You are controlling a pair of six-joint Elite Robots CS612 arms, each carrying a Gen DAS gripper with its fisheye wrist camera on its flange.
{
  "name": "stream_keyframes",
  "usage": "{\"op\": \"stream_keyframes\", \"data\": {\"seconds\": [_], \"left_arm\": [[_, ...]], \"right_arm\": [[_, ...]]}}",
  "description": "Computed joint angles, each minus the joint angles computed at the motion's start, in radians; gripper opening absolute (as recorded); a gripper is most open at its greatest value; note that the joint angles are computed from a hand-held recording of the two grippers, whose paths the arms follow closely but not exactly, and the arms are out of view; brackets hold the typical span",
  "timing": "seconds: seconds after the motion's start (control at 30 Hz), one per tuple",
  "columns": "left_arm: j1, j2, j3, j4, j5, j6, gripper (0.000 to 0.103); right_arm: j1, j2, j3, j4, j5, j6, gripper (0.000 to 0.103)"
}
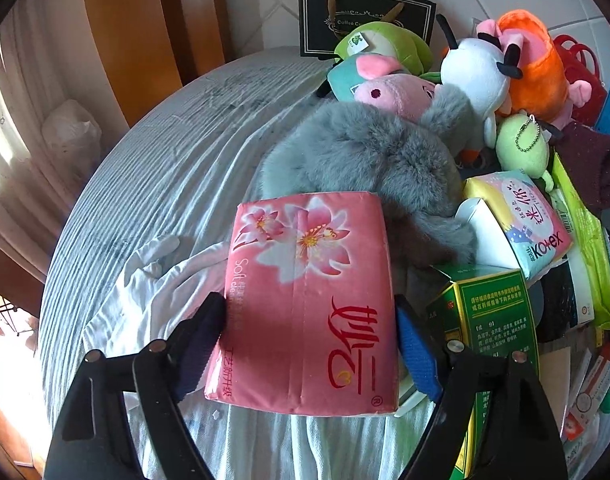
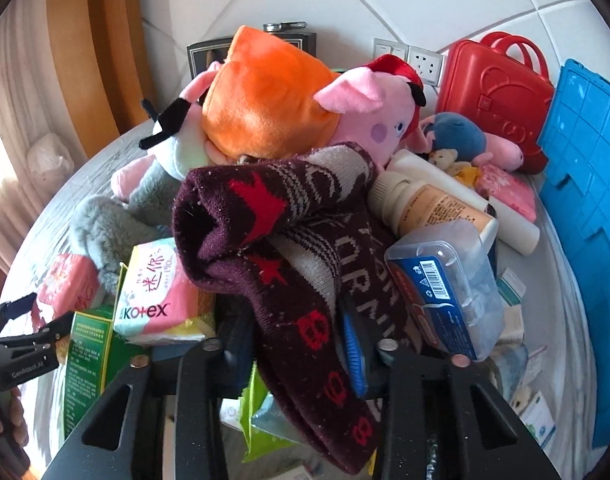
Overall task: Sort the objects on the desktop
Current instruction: 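Grasp the pink tissue pack with the left tool while the right tool grasps the maroon towel, then lift the tissue pack and maroon towel toward the blue crate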
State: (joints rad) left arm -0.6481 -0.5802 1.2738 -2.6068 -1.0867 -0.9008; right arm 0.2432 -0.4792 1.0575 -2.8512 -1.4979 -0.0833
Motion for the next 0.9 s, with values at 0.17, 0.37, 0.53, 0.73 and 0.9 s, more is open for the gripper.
{"op": "stream_keyframes", "data": {"seconds": [0.17, 0.37, 0.53, 0.73, 0.9], "left_arm": [[-0.030, -0.041, 0.043, -0.049, 0.115, -0.015, 0.081], [-0.062, -0.073, 0.052, -0.180, 0.223, 0.058, 0.081], [-0.091, -0.079, 0.035, -0.276, 0.287, 0.136, 0.081], [-0.107, -0.075, 0.007, -0.352, 0.282, 0.223, 0.081], [-0.116, -0.068, -0.015, -0.404, 0.269, 0.292, 0.081]], "right_arm": [[-0.011, -0.030, 0.039, -0.057, 0.030, 0.020, 0.020], [-0.023, -0.082, 0.110, -0.194, 0.087, 0.017, 0.018], [-0.026, -0.129, 0.169, -0.316, 0.095, 0.005, 0.018], [-0.038, -0.182, 0.232, -0.430, 0.086, 0.016, 0.018], [-0.047, -0.227, 0.291, -0.520, 0.046, 0.024, 0.018]]}}
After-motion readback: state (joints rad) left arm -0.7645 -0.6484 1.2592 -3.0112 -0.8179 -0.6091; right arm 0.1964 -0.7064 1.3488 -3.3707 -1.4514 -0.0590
